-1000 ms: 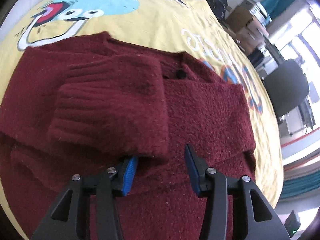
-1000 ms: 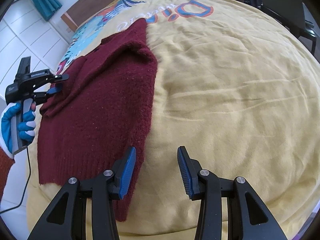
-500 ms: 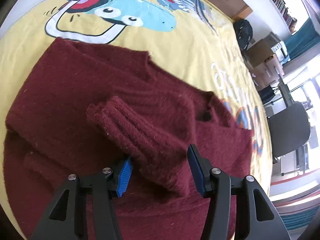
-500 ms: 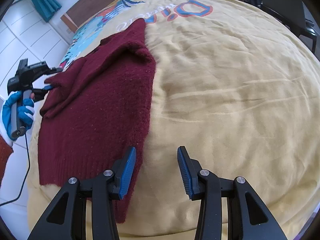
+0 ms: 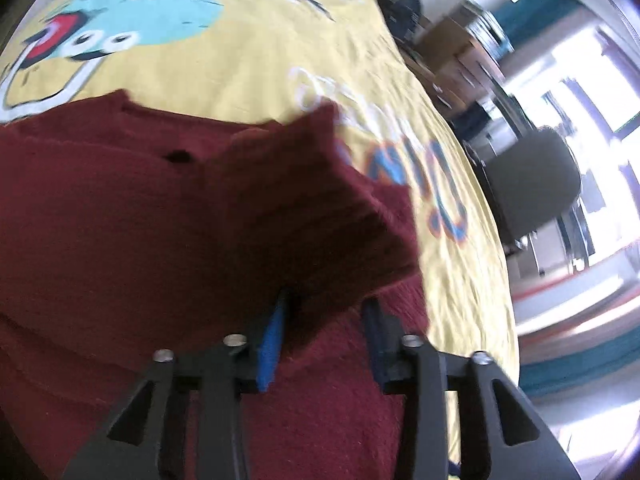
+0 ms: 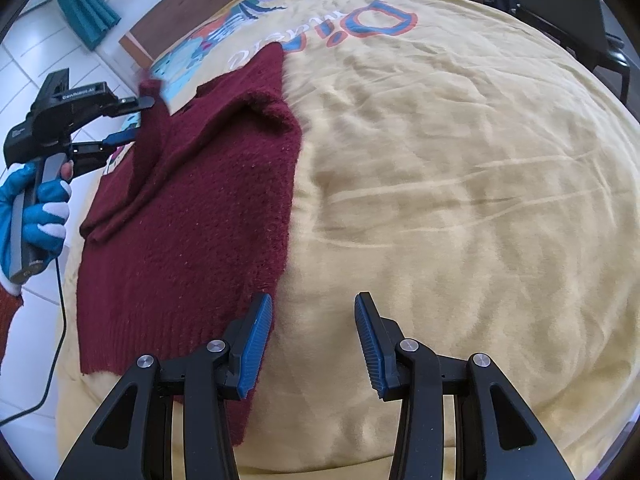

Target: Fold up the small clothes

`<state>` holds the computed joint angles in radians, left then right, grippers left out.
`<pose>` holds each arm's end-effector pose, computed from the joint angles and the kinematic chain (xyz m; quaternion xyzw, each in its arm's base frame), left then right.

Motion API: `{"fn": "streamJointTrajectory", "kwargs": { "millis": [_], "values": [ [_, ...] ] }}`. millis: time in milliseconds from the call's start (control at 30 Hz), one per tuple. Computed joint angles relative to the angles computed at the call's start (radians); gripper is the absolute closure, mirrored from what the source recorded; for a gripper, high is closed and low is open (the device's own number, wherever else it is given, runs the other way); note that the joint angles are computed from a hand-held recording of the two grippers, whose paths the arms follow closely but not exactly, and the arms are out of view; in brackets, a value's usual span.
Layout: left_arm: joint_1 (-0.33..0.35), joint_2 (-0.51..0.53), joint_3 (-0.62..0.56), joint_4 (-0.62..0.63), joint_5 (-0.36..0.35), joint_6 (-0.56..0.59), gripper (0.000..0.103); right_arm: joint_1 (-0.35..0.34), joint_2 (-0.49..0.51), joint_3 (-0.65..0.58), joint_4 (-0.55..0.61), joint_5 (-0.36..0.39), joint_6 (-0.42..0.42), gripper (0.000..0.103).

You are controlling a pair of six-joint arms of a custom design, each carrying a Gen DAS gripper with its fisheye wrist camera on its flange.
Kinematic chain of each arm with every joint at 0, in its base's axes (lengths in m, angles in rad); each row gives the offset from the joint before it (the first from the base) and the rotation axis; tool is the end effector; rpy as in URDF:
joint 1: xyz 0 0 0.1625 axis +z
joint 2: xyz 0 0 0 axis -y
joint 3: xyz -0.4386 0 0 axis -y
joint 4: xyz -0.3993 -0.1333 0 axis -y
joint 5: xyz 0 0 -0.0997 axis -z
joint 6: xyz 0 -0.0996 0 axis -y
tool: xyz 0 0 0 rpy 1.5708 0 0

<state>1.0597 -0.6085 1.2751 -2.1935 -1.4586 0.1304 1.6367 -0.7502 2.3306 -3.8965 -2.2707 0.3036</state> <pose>-0.2501 -0.7413 0.0631 0.3159 0.9469 0.0109 0.0592 0.0981 -0.4364 0.0739 -0.2277 -0.8539 0.3949 0.2511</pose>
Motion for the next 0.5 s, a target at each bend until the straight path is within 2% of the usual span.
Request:
{"fn": "streamJointTrajectory", "kwargs": {
  "millis": [100,200,300,333,500],
  "values": [
    [-0.011,-0.005,0.020,-0.016,0.001,0.044,0.063,0.002,-0.001,0.007,-0.010,-0.004,0.000,0.059],
    [-0.019,-0.015,0.045,-0.071,0.047,0.082,0.062,0.000,0.000,0.011,-0.024,-0.002,0.001,0.059],
    [-0.016,-0.025,0.076,-0.152,0.139,0.103,0.062,0.001,0.002,0.014,-0.030,-0.002,0.000,0.059],
    [-0.013,-0.021,0.083,-0.180,0.189,0.108,0.062,0.001,0.002,0.013,-0.032,-0.002,-0.001,0.059],
    [-0.001,0.006,0.101,-0.240,0.358,0.114,0.062,0.003,0.003,0.012,-0.034,-0.006,-0.001,0.059]
  ]
}}
